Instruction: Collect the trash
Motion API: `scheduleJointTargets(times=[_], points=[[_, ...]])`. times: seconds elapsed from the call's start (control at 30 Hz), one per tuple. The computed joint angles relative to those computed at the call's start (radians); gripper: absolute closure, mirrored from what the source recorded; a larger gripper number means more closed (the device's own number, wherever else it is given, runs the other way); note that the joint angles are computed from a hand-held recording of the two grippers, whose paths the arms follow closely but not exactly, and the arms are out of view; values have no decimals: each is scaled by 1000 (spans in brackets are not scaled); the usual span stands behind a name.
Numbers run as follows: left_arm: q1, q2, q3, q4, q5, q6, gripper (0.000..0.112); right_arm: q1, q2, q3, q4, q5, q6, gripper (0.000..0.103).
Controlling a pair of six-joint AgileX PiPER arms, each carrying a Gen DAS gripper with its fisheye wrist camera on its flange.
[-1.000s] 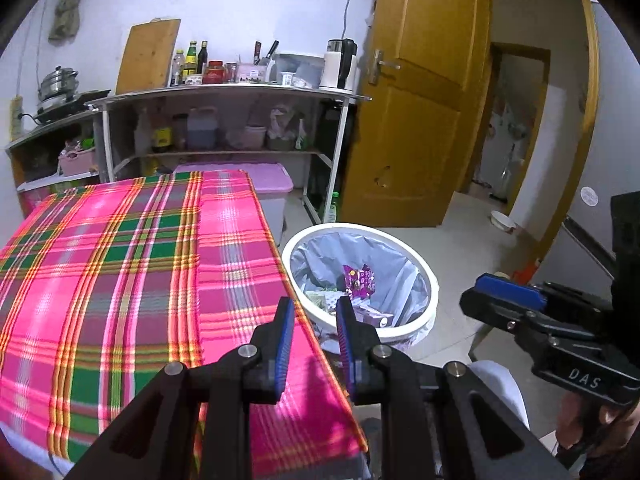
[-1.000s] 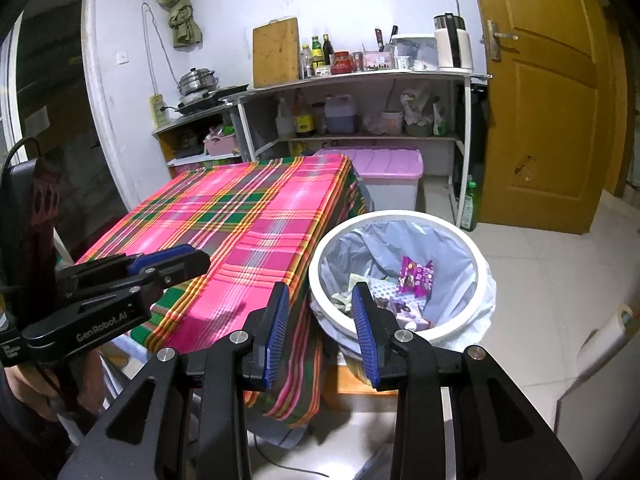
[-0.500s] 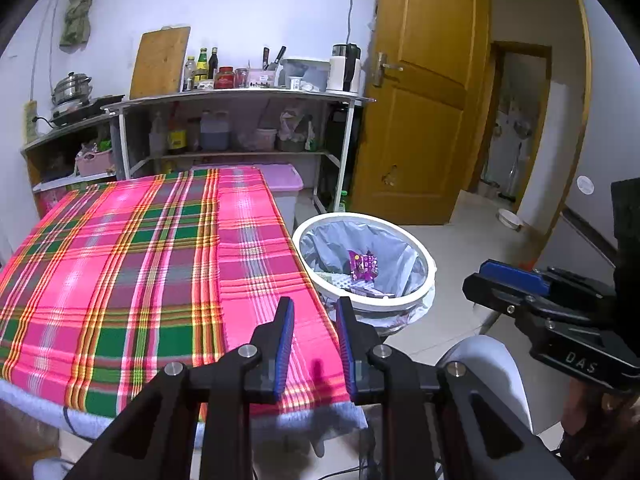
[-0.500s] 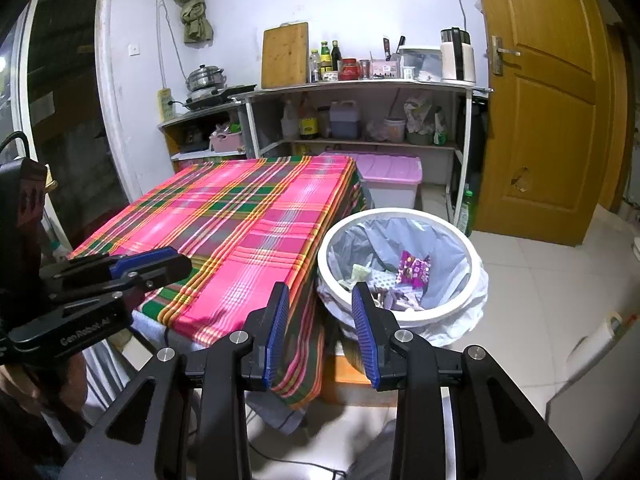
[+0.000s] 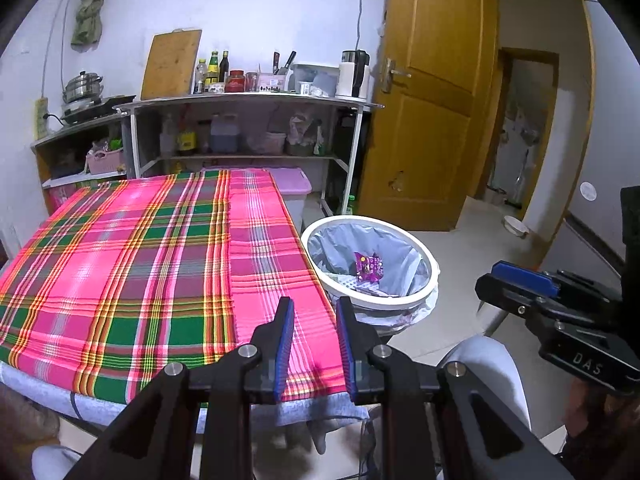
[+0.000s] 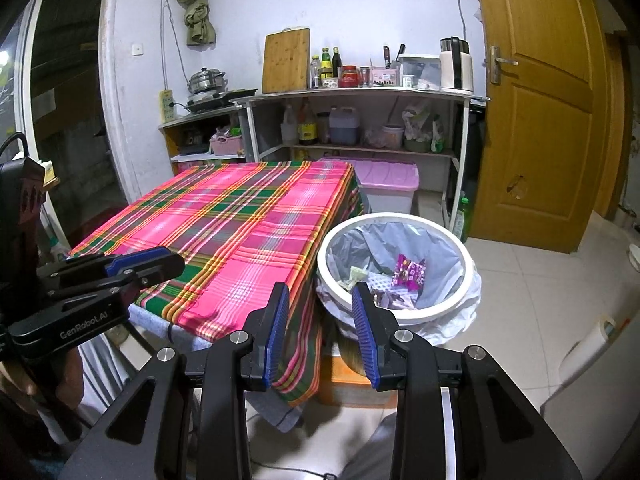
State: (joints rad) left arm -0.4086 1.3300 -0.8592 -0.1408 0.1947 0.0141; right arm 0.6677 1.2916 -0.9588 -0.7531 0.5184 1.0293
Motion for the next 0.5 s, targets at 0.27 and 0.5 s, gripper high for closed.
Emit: scheduleJointTargets(times=[0.27,0.5], points=[[2,-2,3,-4,1,2,91,-2,-2,0,8,1,-7,69],[4,2,5,-9,-3,5,91,4,-2,-1,5,7,-2,69]])
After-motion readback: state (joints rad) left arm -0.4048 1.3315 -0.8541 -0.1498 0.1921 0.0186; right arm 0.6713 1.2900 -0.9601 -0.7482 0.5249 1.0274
